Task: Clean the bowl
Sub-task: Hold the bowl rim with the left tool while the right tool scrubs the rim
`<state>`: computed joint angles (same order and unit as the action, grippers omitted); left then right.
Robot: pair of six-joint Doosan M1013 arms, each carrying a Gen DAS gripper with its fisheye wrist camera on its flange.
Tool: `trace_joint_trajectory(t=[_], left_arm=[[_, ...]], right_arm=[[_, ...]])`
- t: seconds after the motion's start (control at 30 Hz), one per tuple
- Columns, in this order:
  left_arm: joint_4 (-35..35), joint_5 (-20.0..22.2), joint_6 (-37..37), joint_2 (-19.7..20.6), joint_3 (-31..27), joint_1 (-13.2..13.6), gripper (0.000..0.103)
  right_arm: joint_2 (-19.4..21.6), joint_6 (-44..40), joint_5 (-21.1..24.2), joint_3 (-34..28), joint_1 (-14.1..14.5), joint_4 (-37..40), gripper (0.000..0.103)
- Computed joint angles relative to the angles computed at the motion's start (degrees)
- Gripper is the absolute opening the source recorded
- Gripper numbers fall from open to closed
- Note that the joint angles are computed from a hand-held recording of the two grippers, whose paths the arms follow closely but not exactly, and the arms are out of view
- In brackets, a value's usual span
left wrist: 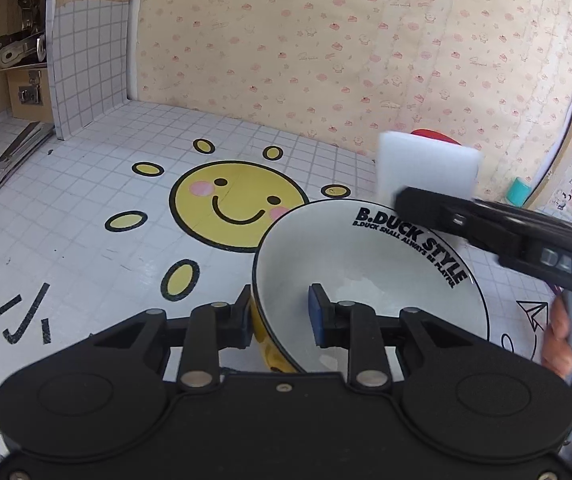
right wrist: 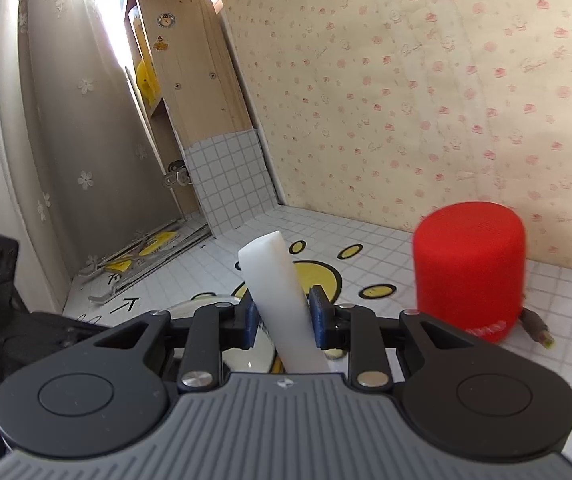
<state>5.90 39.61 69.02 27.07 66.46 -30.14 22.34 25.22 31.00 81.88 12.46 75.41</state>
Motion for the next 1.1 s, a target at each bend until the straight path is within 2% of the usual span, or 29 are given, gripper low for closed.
trace_joint_trajectory(t=[0.1, 0.23, 0.27, 0.3, 0.37, 0.47, 0.53, 0.57, 0.73, 0.87, 0.97, 1.1], left_arm=[[0.3, -0.4, -0.1, -0.1, 0.4, -0.1, 0.029], [0.6, -0.4, -0.3, -0.2, 0.4, -0.2, 0.029], [3.1, 0.0, -3.7, 0.3, -0.3, -1.1, 0.029], [3.5, -0.1, -4.2, 0.2, -0.1, -1.1, 0.029], [0.5, -0.7, -0.2, -0.2, 0.6, -0.1, 0.029], [1.0, -0.4, -0.1, -0.2, 0.5, -0.2, 0.031], [0.5, -0.1, 0.4, -0.1, 0.3, -0.1, 0.034], [0.6, 0.1, 0.5, 0.0, 0.2, -0.1, 0.04], [2.6, -0.1, 2.8, 0.1, -0.1, -0.2, 0.054], [6.0, -0.9, 3.6, 0.2, -0.4, -0.2, 0.075], [6.6, -1.2, 6.4, 0.7, -1.3, 0.2, 0.079], [0.6, -1.2, 13.6, 1.5, -2.6, 1.1, 0.078]], right_arm=[[-1.0, -5.8, 1.3, 1.9, -0.9, 6.7, 0.029], [-0.2, -2.6, 0.4, 0.6, -0.1, 3.1, 0.029], [0.1, -1.9, 0.0, 0.1, 0.2, 2.2, 0.029], [0.6, -1.1, -0.2, -0.6, 0.4, 1.5, 0.029], [1.4, -0.6, 0.0, -1.5, 0.6, 2.1, 0.029], [2.2, 0.2, -0.2, -2.4, 0.9, 2.4, 0.029], [1.7, 2.5, -1.1, -2.2, 1.2, -1.4, 0.029], [1.3, 3.4, -1.3, -1.9, 1.2, -2.8, 0.029], [-0.3, 3.3, 0.7, 0.7, -0.1, -1.9, 0.029], [-0.1, 3.8, 0.8, 0.4, 0.0, -2.6, 0.029], [-0.1, 3.6, 0.8, 0.4, 0.0, -2.3, 0.029], [-0.1, 3.9, 0.8, 0.4, 0.0, -2.4, 0.029]])
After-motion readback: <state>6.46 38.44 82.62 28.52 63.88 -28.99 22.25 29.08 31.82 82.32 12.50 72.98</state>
